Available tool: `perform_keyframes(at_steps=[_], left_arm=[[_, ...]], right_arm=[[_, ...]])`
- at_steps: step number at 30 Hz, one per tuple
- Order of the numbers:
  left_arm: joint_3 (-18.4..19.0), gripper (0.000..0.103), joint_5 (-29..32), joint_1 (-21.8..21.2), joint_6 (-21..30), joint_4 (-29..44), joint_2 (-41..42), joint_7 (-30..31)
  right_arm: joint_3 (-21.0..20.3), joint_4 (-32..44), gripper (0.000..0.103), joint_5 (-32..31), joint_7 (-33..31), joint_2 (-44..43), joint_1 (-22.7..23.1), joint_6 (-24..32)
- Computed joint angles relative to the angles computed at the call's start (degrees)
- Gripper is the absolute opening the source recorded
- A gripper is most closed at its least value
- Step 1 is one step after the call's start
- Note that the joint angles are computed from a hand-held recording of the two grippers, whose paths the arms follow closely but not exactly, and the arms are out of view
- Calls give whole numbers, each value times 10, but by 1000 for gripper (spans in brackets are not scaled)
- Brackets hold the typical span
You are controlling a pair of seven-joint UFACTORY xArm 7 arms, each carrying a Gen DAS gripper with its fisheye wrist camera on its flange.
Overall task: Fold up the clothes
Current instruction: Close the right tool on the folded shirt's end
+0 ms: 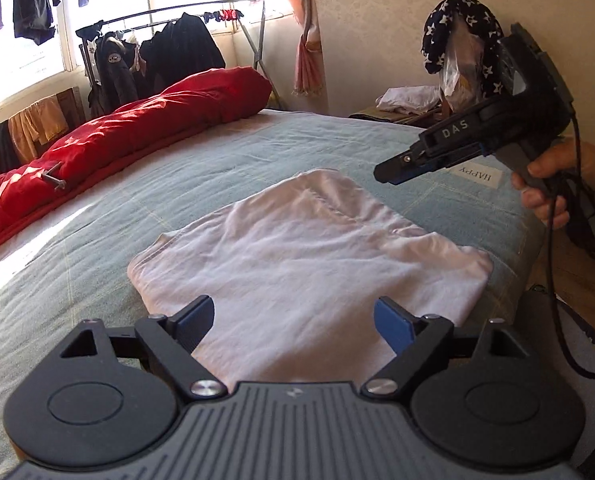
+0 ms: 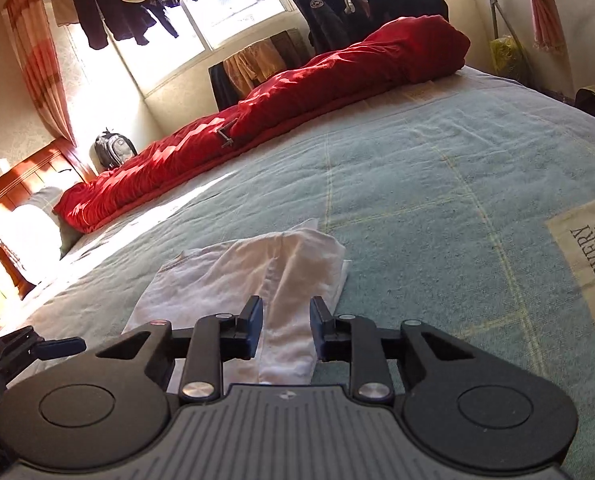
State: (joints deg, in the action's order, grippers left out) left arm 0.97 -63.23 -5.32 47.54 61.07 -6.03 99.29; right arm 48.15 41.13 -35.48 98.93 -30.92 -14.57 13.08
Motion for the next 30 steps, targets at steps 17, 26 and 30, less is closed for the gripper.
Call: perform_keyframes(at_steps=[17,26,30], left_arm=[[-31,87,20,2,-34,38,65,-71],[-25,88,14,16,-12,30,55,-56],[-24,88,11,16,-12,27,49,-63]], right_arm=[[170,39,1,24,-52,52,-310,-167],[99,-61,57,142,-47,17,-203,-237],[134,-33,2,146,-96,52,-219,-224]])
